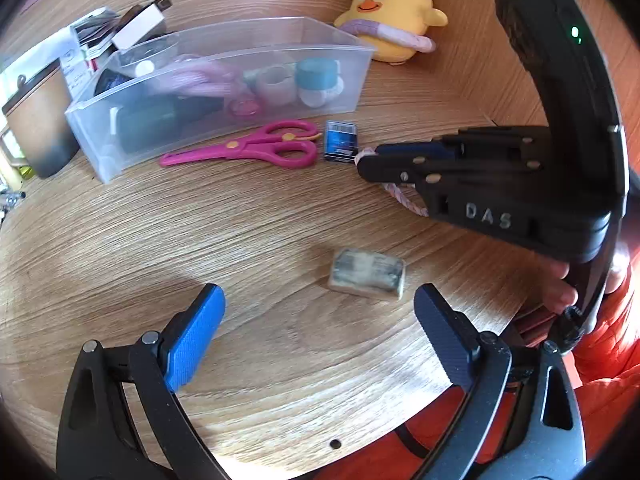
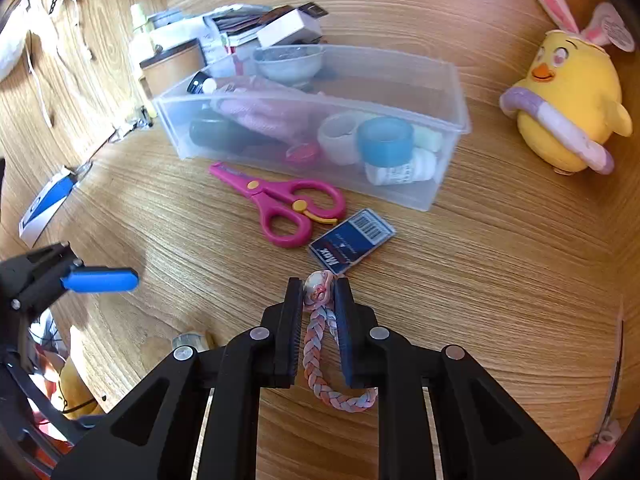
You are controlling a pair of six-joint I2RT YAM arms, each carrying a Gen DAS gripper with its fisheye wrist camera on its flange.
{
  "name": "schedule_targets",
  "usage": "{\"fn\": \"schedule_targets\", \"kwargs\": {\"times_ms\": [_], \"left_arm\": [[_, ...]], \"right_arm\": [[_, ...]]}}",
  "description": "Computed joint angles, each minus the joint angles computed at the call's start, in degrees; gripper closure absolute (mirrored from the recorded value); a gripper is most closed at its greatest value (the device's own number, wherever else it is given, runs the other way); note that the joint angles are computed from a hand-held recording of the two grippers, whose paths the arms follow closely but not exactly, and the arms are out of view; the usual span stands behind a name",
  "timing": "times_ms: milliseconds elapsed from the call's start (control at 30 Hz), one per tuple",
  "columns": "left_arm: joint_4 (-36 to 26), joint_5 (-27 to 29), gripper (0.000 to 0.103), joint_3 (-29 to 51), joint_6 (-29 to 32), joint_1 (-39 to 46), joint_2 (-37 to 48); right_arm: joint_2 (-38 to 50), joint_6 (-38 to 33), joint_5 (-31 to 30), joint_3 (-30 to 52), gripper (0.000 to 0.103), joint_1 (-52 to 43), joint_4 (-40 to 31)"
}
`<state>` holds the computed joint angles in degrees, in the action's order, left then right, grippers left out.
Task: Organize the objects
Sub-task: 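Grasp soap bar with left tool while right grasps braided pink rope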
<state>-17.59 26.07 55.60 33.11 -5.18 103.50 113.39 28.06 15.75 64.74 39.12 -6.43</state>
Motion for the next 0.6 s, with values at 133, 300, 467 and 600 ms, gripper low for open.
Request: {"fn": "schedule_targets", "kwargs": {"times_ms": [133,300,467,600], "left_arm": [[3.7,-0.8,0.020,-1.5,-1.0,-1.3,-0.3],[3.3,0.7,0.055,-0.8,-0.5,-1.7,0.2],[3.1,1.3,0.063,0.5,-1.3,-1.6,0.9],[3.2,1.3,0.063,2.1,-2.9,-1.0,1.3]], "right_arm": [[-4.1,1.6,1.1,-3.5,0.089,-0.3,1.4],[-7.5,2.7,2.2,-6.6,0.089,-0.8,2.9],[-9.1,2.9,3.0,-8.1,0.089,-1.1,4.0],[-10.2,2.8,3.4,-8.7,0.089,-1.4,4.9]]}}
